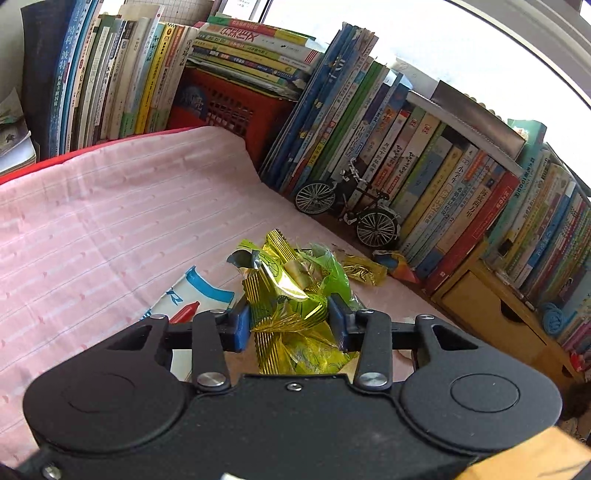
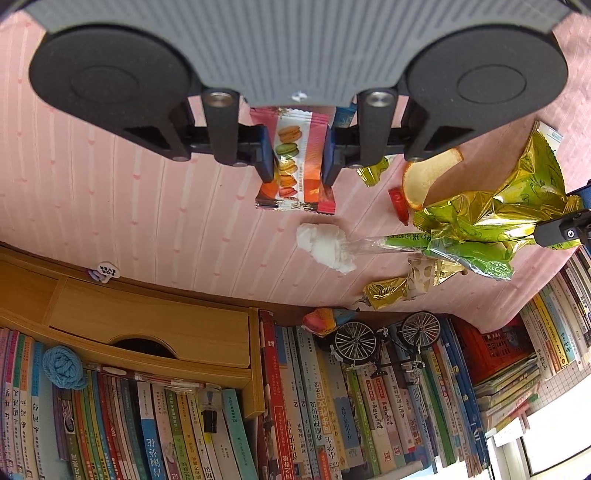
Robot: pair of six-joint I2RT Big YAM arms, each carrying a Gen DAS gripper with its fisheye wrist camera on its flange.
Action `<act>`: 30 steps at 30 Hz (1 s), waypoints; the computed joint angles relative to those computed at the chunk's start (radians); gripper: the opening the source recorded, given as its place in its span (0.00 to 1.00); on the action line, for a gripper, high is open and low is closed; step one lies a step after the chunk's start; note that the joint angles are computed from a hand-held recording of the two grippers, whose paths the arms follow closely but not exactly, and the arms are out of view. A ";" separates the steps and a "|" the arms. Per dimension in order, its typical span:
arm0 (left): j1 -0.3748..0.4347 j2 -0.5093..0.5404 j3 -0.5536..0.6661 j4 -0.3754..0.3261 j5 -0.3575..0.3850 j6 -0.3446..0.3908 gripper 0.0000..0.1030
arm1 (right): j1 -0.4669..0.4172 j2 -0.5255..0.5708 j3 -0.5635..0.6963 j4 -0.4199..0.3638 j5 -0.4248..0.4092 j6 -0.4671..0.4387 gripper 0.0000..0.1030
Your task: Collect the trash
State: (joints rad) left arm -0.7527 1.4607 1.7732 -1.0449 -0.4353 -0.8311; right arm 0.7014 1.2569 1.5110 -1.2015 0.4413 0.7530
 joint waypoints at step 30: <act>-0.190 -0.258 -0.172 -0.138 -0.061 0.035 0.65 | 0.212 -0.034 0.038 -0.177 0.158 0.219 0.32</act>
